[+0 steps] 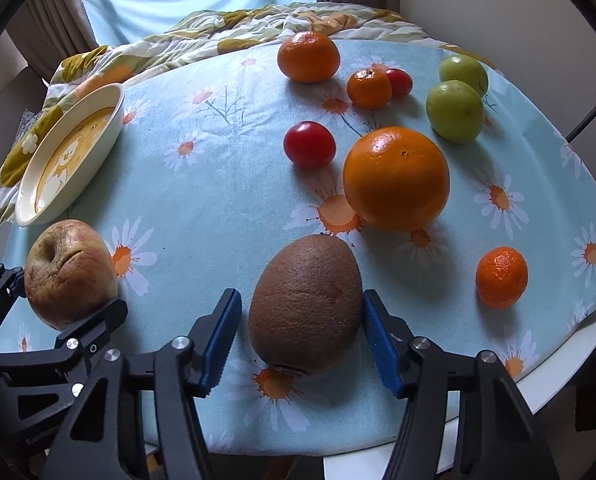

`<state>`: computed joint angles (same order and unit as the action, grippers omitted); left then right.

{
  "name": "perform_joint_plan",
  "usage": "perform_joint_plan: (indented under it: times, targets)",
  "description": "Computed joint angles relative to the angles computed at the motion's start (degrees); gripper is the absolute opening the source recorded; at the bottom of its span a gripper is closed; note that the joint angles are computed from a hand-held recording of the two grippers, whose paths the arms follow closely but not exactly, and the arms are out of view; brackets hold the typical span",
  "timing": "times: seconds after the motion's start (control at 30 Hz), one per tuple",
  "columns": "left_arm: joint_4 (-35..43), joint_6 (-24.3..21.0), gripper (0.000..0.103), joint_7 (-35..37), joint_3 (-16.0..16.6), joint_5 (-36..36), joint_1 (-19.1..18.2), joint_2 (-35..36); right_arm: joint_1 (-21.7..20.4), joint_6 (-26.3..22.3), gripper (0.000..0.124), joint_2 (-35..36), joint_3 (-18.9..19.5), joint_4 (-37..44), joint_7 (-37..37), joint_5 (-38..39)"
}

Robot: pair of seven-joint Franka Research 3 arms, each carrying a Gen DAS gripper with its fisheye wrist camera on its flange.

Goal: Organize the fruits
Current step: 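Grasp the brown kiwi with the right tool while the left tool lifts the apple, then lower the apple into the white duck bowl and open the left tool while the right tool carries the kiwi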

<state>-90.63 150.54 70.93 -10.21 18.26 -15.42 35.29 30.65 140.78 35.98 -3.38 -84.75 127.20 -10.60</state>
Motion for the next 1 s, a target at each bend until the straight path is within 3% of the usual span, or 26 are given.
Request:
perform_joint_plan:
  times: [0.07, 0.27, 0.63, 0.87, 1.0]
  targets:
    - [0.0, 0.1, 0.08, -1.0, 0.4, 0.1, -0.3, 0.0, 0.4, -0.6, 0.047, 0.1, -0.4, 0.3, -0.2, -0.9]
    - [-1.4, 0.3, 0.08, -4.8, 0.6, -0.8, -0.1, -1.3, -0.6, 0.5, 0.042, -0.5, 0.5, -0.5, -3.5, -0.4]
    - [-4.5, 3.2, 0.08, -11.8, 2.5, 2.7, -0.2, -5.8, -1.3, 1.3, 0.042, -0.7, 1.4, 3.1, -9.6, 1.3]
    - [-3.7, 4.5, 0.08, -13.3, 3.7, 5.0, 1.5, -7.3, -0.7, -1.0, 0.042, 3.1, 1.4, 12.3, -13.6, 1.9]
    - [-1.2, 4.7, 0.08, -12.7, 4.2, 5.5, 3.0, -6.1, -0.3, -4.4, 0.042, 8.3, 1.6, 22.3, -15.6, 2.7]
